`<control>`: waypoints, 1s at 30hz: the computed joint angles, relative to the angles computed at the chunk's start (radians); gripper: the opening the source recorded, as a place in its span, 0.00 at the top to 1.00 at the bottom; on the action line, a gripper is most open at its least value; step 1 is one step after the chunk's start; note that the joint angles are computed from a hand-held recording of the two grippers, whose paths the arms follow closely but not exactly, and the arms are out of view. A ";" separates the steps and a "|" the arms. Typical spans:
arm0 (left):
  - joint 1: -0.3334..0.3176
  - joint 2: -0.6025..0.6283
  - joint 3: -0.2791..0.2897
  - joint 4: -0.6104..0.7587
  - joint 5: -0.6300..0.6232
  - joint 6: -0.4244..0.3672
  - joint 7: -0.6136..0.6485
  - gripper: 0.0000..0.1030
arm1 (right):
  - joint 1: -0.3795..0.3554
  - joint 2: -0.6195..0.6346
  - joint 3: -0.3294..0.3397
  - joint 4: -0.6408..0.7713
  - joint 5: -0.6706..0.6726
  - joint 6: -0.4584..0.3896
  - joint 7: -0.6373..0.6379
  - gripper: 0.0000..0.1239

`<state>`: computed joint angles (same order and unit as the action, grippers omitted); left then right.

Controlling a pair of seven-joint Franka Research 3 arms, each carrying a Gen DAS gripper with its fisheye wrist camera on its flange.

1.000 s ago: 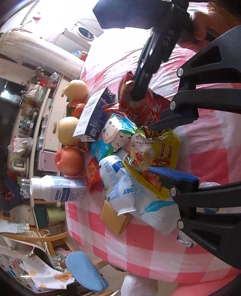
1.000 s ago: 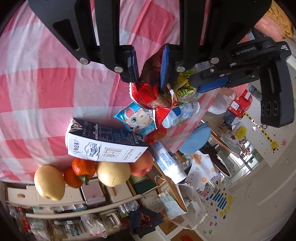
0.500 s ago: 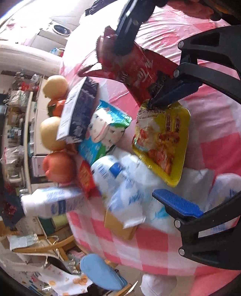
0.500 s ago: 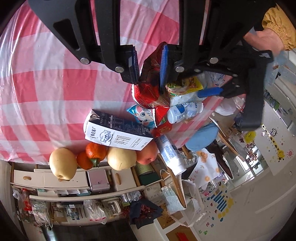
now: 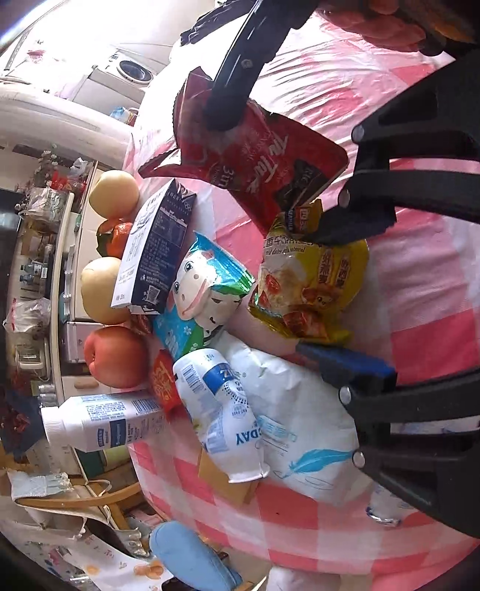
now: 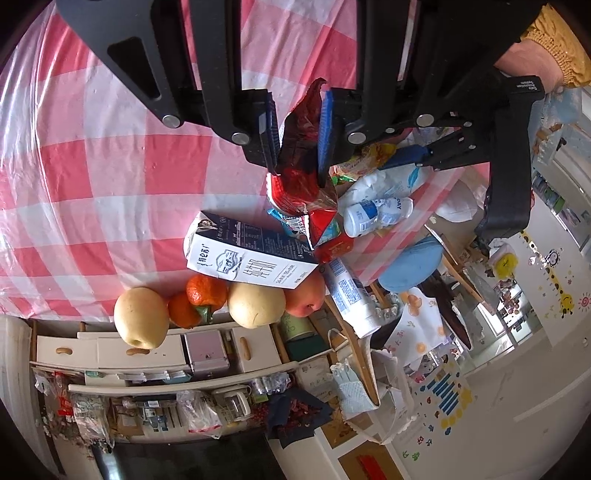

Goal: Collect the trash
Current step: 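Grasp the yellow chip bag with the left tool while the right tool holds the red bag, then carry both snack bags over the pink bucket and open both tools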

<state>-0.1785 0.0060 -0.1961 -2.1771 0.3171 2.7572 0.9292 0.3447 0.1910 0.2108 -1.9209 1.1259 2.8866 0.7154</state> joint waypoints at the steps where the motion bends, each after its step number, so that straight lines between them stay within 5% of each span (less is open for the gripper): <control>1: 0.000 -0.011 0.000 -0.012 -0.025 0.005 0.005 0.56 | 0.000 -0.006 0.002 -0.006 0.008 0.006 -0.009 0.84; 13: 0.002 -0.139 0.017 -0.134 -0.113 0.051 0.016 0.59 | 0.040 -0.069 -0.005 -0.076 0.012 0.055 0.010 0.84; 30: 0.047 -0.531 0.090 -0.400 -0.153 0.090 0.018 0.59 | 0.139 -0.157 -0.001 -0.114 0.096 0.038 0.052 0.84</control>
<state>-0.1320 -0.5246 -0.1058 -2.5766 0.1638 2.8477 0.9474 0.4839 0.0343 0.2099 -2.0348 1.2223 2.9249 0.7670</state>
